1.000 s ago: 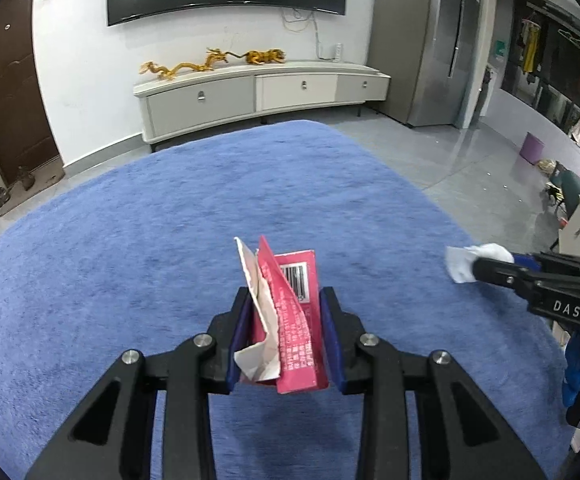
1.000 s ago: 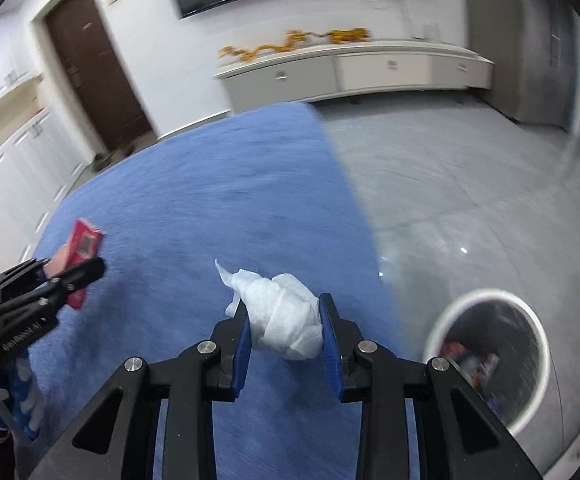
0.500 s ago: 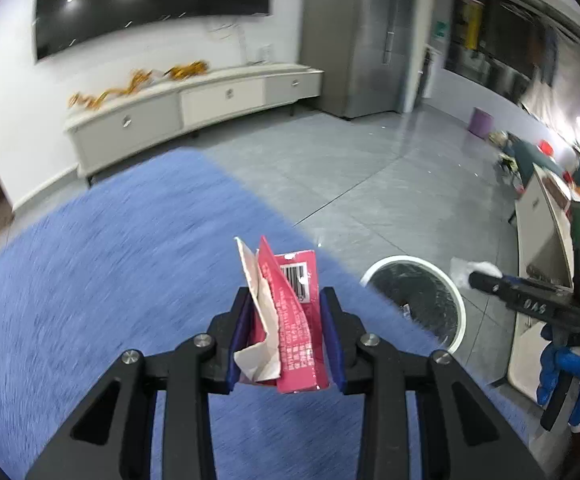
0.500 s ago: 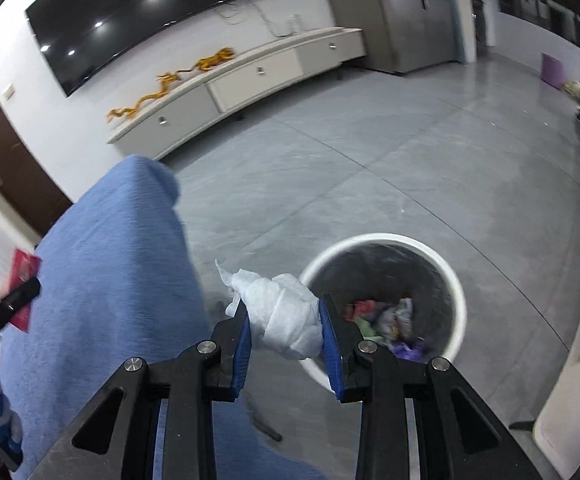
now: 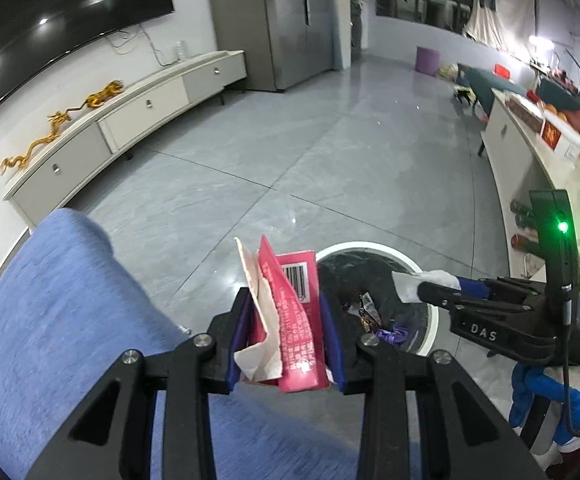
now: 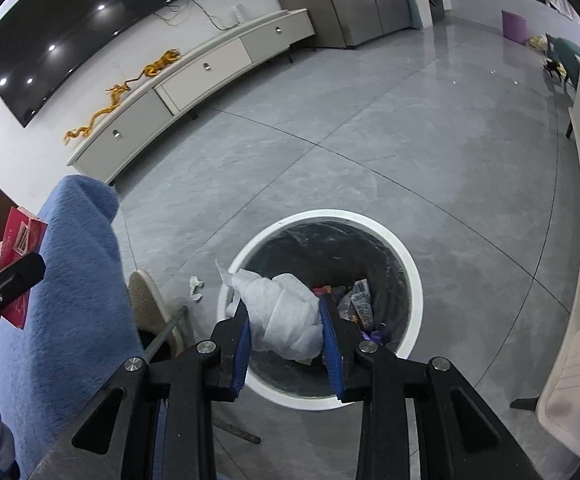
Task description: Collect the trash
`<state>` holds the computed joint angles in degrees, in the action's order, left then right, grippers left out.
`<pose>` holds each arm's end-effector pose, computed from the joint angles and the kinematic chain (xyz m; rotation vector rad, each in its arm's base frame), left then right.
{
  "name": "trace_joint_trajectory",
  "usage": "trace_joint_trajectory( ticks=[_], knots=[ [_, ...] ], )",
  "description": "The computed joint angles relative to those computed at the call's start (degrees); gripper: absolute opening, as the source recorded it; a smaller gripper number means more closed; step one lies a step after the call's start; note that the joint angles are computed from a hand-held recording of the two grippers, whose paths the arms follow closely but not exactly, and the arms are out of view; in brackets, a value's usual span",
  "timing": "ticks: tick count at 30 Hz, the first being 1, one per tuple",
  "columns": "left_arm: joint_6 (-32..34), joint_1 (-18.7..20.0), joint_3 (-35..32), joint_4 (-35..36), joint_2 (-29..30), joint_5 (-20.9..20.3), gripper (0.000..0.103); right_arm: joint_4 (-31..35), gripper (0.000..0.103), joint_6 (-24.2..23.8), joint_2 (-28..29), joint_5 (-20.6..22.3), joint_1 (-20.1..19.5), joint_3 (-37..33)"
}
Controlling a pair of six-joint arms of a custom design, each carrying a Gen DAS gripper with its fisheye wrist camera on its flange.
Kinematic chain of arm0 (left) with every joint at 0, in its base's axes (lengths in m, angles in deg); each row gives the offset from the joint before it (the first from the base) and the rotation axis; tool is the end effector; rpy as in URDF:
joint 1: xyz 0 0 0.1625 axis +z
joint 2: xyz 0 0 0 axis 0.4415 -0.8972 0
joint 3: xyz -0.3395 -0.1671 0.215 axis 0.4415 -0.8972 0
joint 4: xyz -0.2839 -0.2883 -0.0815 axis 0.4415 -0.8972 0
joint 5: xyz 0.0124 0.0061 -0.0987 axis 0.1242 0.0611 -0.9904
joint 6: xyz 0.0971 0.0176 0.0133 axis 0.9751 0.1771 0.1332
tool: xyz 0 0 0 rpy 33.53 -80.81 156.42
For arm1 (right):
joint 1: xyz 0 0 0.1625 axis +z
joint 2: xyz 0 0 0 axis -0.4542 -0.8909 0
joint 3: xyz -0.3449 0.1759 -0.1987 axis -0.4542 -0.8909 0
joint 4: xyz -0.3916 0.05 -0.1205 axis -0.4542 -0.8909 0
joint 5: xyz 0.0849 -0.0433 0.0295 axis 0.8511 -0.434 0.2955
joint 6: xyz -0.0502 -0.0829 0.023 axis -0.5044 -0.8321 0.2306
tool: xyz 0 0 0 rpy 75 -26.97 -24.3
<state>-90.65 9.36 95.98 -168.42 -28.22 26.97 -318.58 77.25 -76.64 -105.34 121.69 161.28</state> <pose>-0.2117 -0.3984 0.0781 0.9546 2.2793 -0.5504 0.1111 -0.3215 0.1022 -0.0574 -2.5287 0.8485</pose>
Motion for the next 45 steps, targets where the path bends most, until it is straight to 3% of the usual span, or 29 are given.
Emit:
trace_joint_trajectory(
  ticks=[10,18,23,31,45],
  knots=[
    [1.0,1.0,-5.4,-0.7,8.2,-0.5,0.033,1.6,0.032,-1.1,0.6,1.5,-4.5,-2.0],
    [0.4,2.3,-8.2,1.0,10.3,-2.8,0.033,3.0,0.037,-1.7,0.8,1.4,-6.8,-3.4],
    [0.6,3.1,-8.4,0.8,9.8,-4.2,0.054,2.9,0.048,-2.2,2.0,-0.1,-6.7,-4.0],
    [0.3,3.9,-8.0,0.0,8.7,-5.6,0.056,2.3,0.055,-1.4,3.2,-2.7,-5.8,-4.2],
    [-2.3,2.5,-2.7,-1.5,2.6,-2.6,0.056,2.8,0.062,1.7,2.5,-7.1,-1.3,-3.4]
  ],
)
